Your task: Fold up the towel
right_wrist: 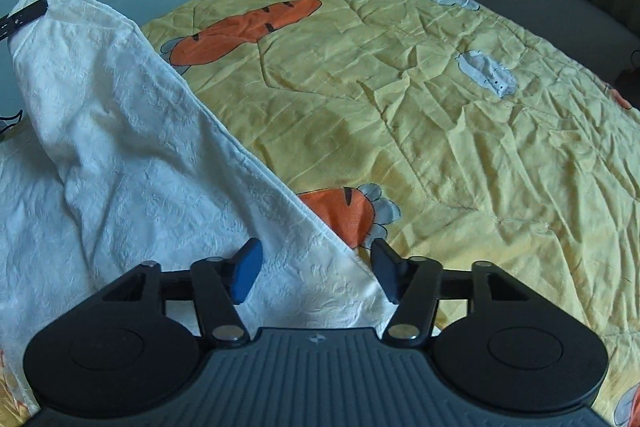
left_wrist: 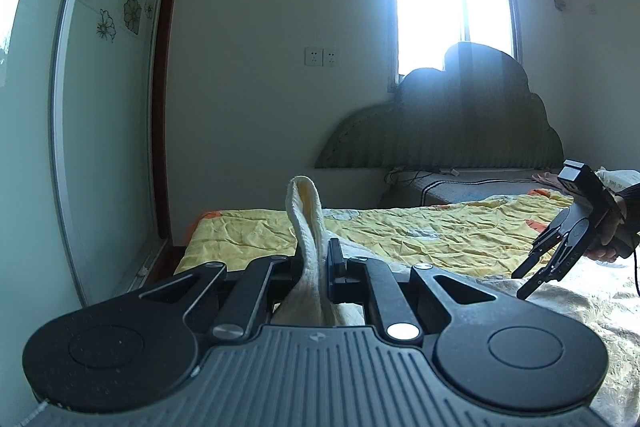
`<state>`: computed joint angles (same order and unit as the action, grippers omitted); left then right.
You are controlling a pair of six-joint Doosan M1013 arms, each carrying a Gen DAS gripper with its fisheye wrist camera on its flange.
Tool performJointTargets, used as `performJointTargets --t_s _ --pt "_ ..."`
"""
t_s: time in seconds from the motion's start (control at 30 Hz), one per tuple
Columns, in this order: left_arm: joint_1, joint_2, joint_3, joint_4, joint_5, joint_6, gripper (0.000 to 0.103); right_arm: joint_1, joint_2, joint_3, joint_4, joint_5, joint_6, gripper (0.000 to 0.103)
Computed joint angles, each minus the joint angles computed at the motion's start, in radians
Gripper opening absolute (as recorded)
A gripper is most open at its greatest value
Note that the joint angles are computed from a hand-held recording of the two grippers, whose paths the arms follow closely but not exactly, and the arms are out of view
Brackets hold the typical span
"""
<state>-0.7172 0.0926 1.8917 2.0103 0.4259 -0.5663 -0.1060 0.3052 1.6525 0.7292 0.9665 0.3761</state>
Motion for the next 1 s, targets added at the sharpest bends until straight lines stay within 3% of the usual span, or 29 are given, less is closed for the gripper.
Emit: performJointTargets --t_s 0.2,0.27,0.33,0.53,0.63,0.87,0.93,1.0 --pt "0.003 0.001 0.005 0.003 0.004 -0.009 0.011 0.002 0.05 -0.064 -0.034 0.112 0.026 0.056" --pt "0.002 0.001 0.005 0.001 0.007 -0.011 0.011 0.002 0.057 -0.076 -0.038 0.148 0.015 0.039" --pt "0.002 0.002 0.005 0.001 0.008 -0.015 0.011 0.004 0.057 -0.081 -0.053 0.165 0.012 0.009" --pt "0.012 0.006 -0.001 -0.033 -0.005 -0.015 0.011 0.002 0.027 -0.058 -0.053 0.14 0.007 0.004" --pt "0.02 0.001 0.003 -0.059 -0.016 -0.026 0.011 -0.029 -0.018 -0.025 0.028 0.152 -0.034 0.004" --pt "0.028 -0.049 0.045 -0.038 -0.062 -0.122 0.011 -0.134 -0.178 0.115 0.205 0.272 -0.199 0.004" --pt "0.023 -0.065 0.058 -0.092 -0.082 -0.098 0.012 -0.154 -0.222 0.166 0.233 0.312 -0.221 0.004" --pt "0.014 -0.081 0.074 -0.211 -0.102 -0.019 0.02 -0.167 -0.252 0.214 0.249 0.346 -0.229 0.004"
